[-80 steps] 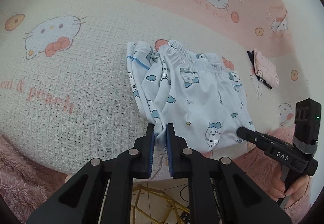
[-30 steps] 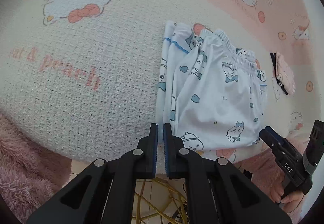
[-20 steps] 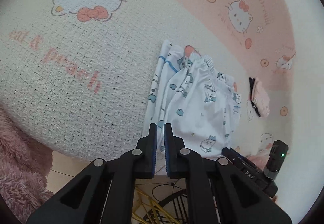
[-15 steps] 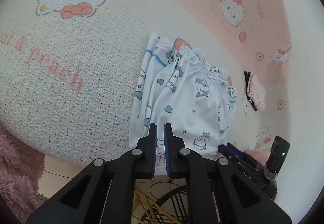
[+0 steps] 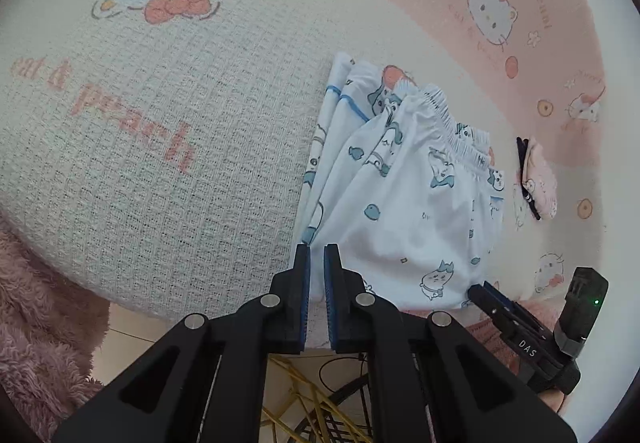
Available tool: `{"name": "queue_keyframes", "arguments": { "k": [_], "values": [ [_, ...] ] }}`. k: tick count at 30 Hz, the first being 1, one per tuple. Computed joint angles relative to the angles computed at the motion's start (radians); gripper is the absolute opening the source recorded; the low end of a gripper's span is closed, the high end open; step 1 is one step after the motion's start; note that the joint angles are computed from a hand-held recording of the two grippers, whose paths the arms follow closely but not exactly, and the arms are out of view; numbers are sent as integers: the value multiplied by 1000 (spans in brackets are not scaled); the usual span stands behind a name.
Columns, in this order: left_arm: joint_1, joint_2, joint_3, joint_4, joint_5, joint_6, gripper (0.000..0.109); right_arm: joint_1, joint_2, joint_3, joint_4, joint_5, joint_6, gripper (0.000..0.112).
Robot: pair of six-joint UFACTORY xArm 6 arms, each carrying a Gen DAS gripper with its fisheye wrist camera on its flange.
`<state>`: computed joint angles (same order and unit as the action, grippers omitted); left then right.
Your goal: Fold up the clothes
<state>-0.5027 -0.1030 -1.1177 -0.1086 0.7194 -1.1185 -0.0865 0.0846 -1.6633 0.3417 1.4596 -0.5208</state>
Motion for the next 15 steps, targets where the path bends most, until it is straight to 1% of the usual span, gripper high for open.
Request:
{"name": "queue_keyframes", "arguments": {
  "k": [5,8,10,11,12,15],
  "values": [
    [1,17,0,-15,21,12,8,-31,-8,-7,93,-6,-52,44],
    [-10,44,-31,12,43,-10,8,-22,9,-22,61,4,-60,44],
    [-16,55,-53,35,85,-20,11,-13,29,-37,24,15,-51,44],
    [-20,59,-54,34,82,-22,14,-13,33,-40,7,20,-49,44],
    [-23,63,-58,38,80,-25,15,-16,34,-42,5,23,-52,44],
    [-31,75,-68,35,73,-15,15,-23,37,-49,-2,32,-59,44]
  ]
}}
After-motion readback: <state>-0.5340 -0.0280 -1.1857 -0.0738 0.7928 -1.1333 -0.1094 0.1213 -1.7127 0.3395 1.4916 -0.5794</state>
